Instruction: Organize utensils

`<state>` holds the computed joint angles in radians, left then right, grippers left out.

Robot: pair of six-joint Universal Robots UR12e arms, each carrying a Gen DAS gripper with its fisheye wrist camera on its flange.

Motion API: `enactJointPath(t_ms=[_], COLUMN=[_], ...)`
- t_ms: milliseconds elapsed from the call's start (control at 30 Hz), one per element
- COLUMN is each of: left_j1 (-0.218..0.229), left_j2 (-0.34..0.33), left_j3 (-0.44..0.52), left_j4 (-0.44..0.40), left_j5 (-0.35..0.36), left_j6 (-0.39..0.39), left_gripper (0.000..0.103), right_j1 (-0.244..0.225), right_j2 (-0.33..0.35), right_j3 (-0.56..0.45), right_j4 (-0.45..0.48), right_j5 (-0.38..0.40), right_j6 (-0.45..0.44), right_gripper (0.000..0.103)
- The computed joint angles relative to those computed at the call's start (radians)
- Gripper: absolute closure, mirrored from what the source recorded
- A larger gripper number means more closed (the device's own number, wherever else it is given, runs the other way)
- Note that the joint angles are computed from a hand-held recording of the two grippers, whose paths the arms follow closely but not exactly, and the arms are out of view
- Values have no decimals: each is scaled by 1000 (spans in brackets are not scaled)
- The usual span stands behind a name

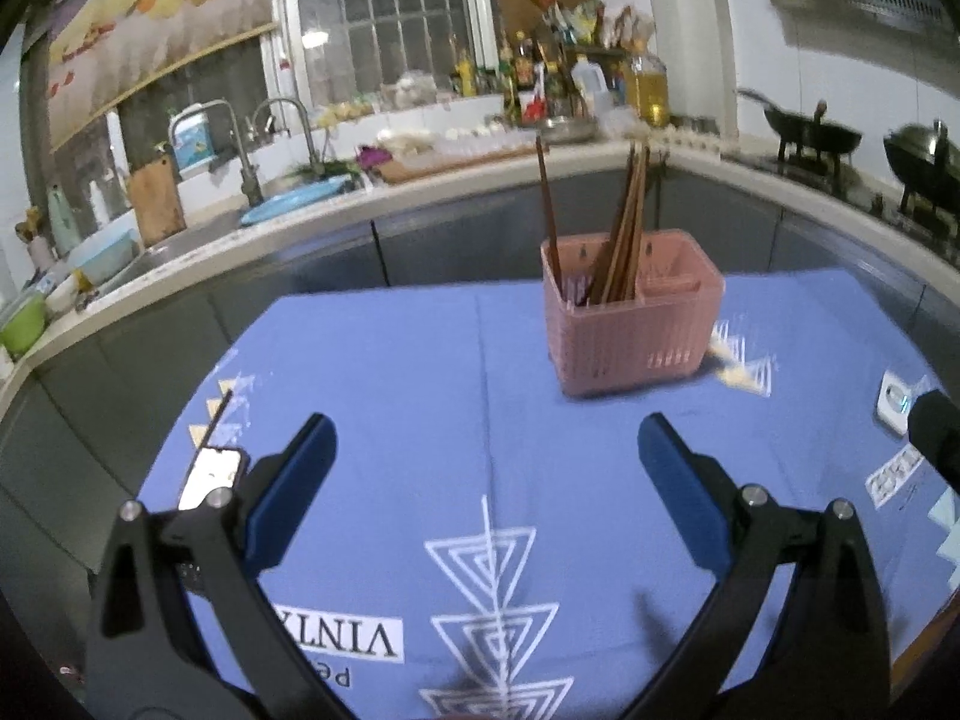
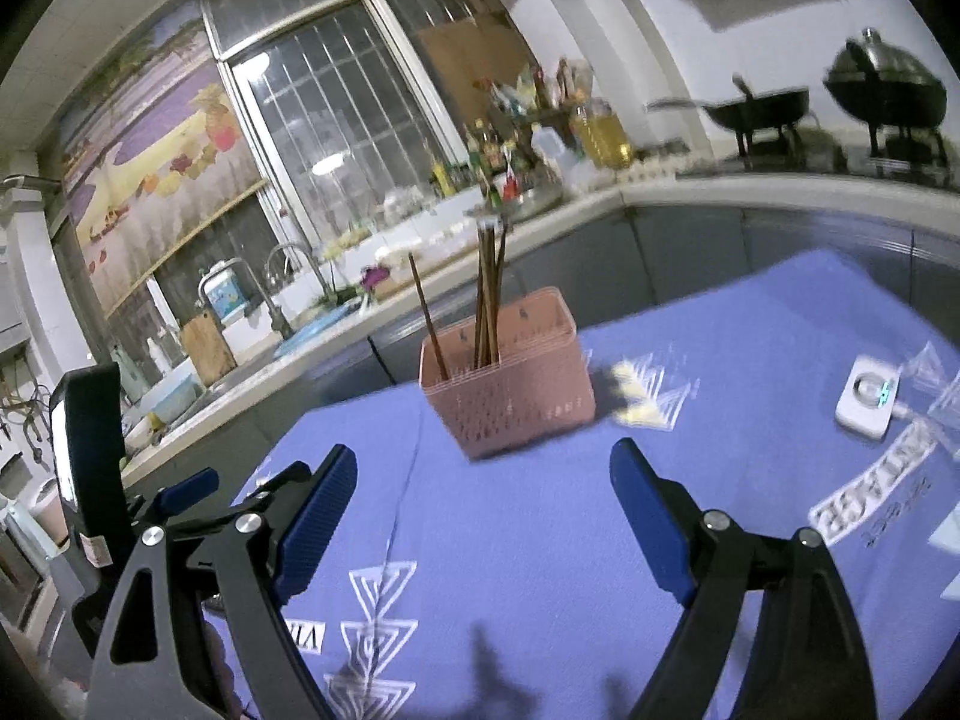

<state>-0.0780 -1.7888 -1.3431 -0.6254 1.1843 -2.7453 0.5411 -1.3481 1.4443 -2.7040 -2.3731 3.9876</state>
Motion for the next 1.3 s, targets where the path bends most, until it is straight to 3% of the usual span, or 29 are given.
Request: enactJointPath(t_ms=[200, 1300], left_j1=[2, -17], left_j2=[5, 23], left_j3=[11, -23], left_j4=[32, -28], left_j5=[-38, -36], left_j6=[-34, 46], left_gripper=[6, 6], right_j1=[-4, -18], right_j2=[0, -17], right_j3=[-7, 28], right_j4=[-25, 5], right_j5=[-44, -9], right_j6=[-29, 47], right_gripper=[18, 18])
